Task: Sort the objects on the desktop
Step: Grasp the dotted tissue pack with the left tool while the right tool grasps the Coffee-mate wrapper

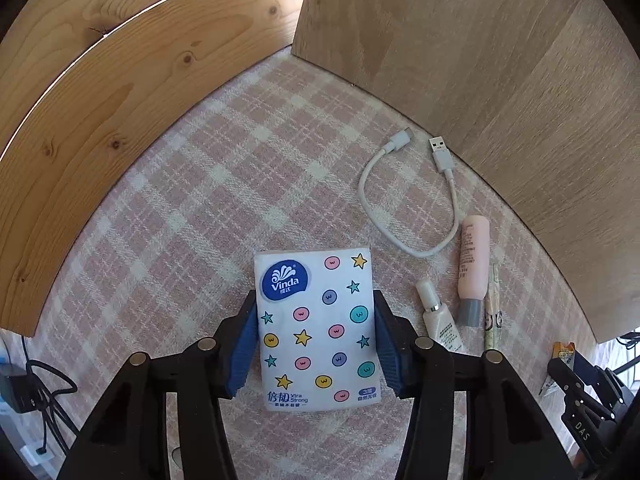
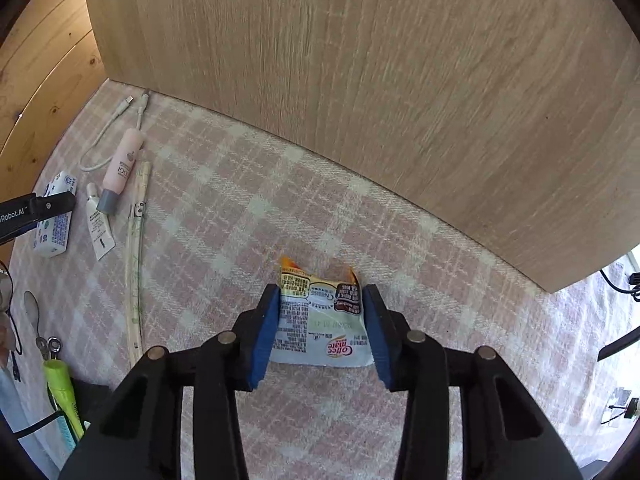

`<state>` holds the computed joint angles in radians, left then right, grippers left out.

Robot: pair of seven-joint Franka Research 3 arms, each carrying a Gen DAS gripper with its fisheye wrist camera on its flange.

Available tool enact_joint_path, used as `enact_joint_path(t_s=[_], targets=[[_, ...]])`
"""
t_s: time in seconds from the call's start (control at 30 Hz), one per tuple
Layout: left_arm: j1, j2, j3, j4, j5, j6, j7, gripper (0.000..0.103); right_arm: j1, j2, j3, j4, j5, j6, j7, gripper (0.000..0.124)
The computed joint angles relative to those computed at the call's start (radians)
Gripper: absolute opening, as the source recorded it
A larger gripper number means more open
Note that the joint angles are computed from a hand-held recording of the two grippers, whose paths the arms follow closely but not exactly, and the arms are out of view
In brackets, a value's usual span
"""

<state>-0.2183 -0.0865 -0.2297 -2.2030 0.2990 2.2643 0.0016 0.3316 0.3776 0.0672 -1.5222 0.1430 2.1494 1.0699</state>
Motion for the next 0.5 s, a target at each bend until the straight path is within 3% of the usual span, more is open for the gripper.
enact_joint_path(t_s=[0.13, 0.5], targets=[[-0.014, -0.034, -0.012, -0.031, -0.01, 0.02, -0.018, 0.049, -0.032, -0.025, 0.0, -0.012, 0.057, -0.057, -0.003, 0.036], [-0.07, -0.116, -0.069, 0.003, 0.037, -0.051, -0.05, 0.049, -0.116, -0.247, -0.023, -0.2, 0.187, -0.028, -0.092, 0.036]])
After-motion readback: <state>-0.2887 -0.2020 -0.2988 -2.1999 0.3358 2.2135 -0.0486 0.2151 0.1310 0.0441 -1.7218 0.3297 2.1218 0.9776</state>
